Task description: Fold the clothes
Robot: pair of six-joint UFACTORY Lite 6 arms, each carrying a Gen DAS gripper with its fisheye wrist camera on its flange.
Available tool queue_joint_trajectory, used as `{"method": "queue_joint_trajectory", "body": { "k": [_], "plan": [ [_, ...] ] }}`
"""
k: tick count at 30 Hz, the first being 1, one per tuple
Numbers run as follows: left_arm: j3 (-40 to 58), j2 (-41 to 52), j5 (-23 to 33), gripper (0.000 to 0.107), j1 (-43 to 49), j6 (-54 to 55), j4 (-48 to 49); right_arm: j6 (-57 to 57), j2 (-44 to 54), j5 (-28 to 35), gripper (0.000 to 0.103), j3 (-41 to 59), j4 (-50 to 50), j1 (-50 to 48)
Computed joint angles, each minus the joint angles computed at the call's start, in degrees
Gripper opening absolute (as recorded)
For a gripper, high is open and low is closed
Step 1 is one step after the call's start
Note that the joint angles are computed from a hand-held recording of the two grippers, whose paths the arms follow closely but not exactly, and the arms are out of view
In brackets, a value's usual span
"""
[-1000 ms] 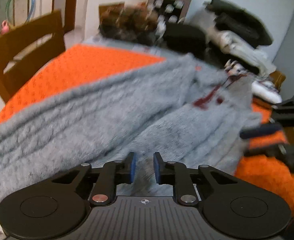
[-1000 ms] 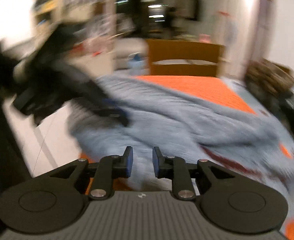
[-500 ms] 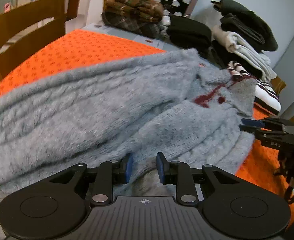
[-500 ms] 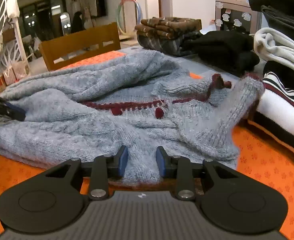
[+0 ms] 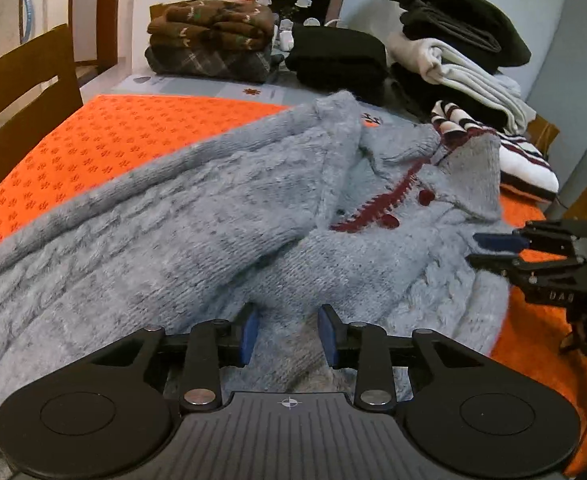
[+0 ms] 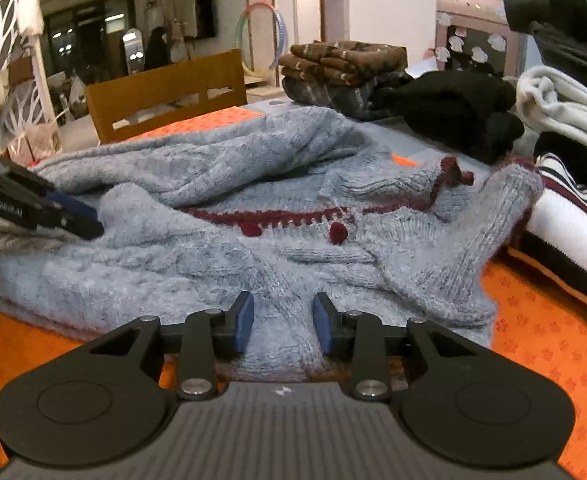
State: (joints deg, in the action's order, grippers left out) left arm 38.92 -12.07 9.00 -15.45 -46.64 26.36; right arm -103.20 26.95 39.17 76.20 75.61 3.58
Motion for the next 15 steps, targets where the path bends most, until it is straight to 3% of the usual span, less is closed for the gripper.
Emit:
{"method": "queue_joint_trajectory", "body": {
  "k": [3, 11, 15],
  "plan": [
    [-0.1, -2.8, 1.6, 0.039, -0.1, 8.9, -9.2, 3.9, -1.9, 0.6, 0.038, 0.1, -0.6, -0.6],
    [-0.3, -13.1, 8.5, 0.044, -2.9, 2.0, -5.7, 14.6, -0.8, 1.3, 0.041, 7.9, 0.4, -5.7],
    [-0.1, -17.9, 12.6, 0.045, -1.5, 3.8, -7.6, 17.2, -0.2, 2.2, 0.041, 10.6, -0.9, -7.5]
  ]
}}
